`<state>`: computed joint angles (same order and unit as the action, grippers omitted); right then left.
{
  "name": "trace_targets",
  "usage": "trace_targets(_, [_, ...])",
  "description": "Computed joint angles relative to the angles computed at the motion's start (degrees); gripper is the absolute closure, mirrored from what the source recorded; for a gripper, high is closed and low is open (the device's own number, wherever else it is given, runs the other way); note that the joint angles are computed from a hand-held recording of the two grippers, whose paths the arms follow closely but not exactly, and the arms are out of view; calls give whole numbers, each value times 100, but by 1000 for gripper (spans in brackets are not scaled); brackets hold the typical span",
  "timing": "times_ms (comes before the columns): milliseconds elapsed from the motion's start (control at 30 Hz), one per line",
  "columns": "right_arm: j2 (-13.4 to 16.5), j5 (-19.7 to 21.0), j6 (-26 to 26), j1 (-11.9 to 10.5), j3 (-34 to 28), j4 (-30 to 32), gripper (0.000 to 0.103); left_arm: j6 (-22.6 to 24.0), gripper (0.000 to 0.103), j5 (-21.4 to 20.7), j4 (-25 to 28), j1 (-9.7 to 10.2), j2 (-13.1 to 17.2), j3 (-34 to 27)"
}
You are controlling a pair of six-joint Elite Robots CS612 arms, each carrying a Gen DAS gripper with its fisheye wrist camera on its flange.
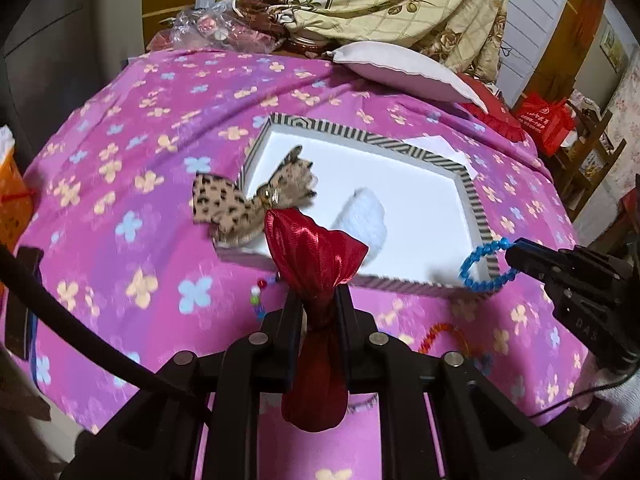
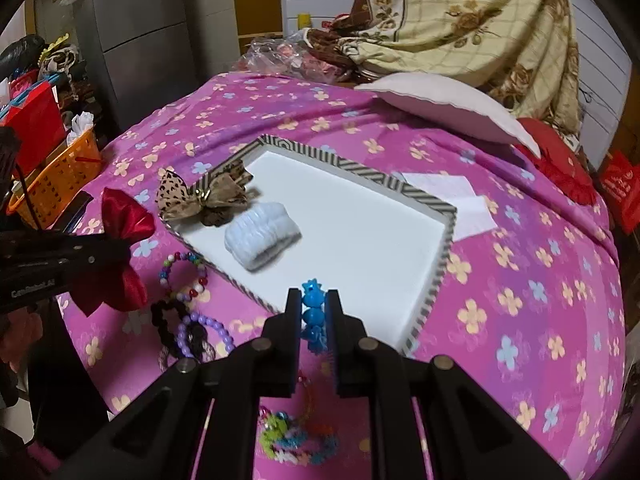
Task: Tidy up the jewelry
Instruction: 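Place the red bow and blue bracelet into the tray and release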
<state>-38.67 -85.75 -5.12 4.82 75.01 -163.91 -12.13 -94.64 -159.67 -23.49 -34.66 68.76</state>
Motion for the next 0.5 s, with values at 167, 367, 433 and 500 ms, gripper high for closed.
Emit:
trace_targets(167, [169, 74, -25, 19, -328, 192, 92, 84, 80, 132, 162, -3, 181, -351])
trace_targets(367, [429, 192, -86, 53, -778, 562, 92, 141, 80, 194, 516, 15, 513, -973])
trace_targets(433, [534, 263, -83, 57, -945, 709, 92, 163, 80, 185, 628, 25, 614, -1158])
trace_targets(500, [609, 335, -70, 57, -1061, 814, 92, 147, 80, 133, 796, 44, 752, -1406])
